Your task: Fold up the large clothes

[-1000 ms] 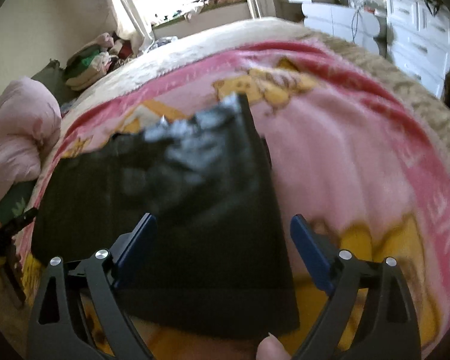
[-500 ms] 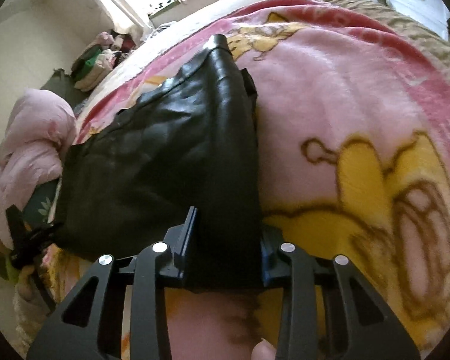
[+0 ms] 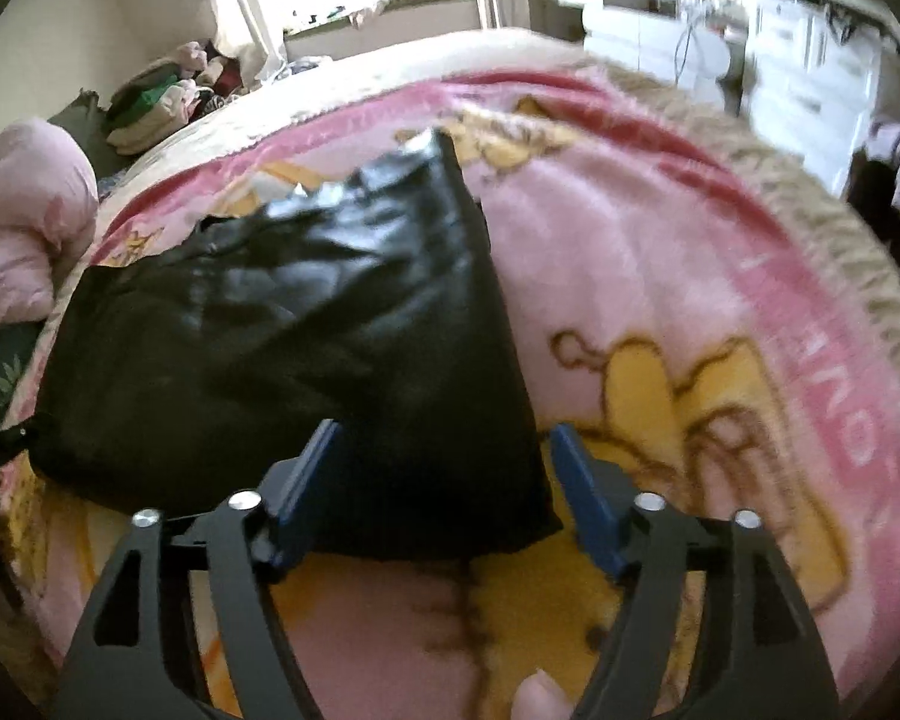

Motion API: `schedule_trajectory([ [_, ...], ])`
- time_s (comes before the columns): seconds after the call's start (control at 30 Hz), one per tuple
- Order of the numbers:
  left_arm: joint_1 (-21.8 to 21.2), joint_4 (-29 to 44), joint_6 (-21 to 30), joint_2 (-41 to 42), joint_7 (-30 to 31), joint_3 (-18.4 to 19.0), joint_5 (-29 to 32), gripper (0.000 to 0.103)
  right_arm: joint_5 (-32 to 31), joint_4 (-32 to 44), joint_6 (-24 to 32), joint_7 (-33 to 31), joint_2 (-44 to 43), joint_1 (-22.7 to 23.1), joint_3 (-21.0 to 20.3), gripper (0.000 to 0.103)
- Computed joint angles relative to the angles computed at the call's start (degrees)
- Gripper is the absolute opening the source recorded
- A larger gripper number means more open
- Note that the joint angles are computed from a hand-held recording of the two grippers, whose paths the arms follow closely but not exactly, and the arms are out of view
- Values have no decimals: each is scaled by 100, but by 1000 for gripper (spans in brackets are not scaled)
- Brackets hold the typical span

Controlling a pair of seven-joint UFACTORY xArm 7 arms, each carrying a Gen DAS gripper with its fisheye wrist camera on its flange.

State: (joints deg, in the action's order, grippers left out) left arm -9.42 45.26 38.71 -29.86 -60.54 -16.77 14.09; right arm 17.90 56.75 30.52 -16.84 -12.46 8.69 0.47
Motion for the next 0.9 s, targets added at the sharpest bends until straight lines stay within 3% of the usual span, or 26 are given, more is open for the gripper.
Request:
schedule_trajectory([
  [0.13,5,18,103,-178,-45,-88,79,82,-140,-261,-367,66,-401,82,92,82],
  [0.3,27,125,338,-341,-91,-202,167,94,89,-218,-317,-203,-564,432,44,86],
  [0.43,29,205,567,-464,-122,-282,216,94,152,-204,-298,-289,-651,647,132,91],
  [0.8,-13,33,827,-870,-180,-319,130,94,219,-150,-306,-359,-621,1215,385,92],
  [0.83,-6,-1,832,-890,-192,-317,114,94,209,-146,-331,-347,-598,1242,420,90],
  [0.9,-4,-103,757,-909,-220,-272,50,94,113,-105,-340,-323,-514,1287,512,60],
])
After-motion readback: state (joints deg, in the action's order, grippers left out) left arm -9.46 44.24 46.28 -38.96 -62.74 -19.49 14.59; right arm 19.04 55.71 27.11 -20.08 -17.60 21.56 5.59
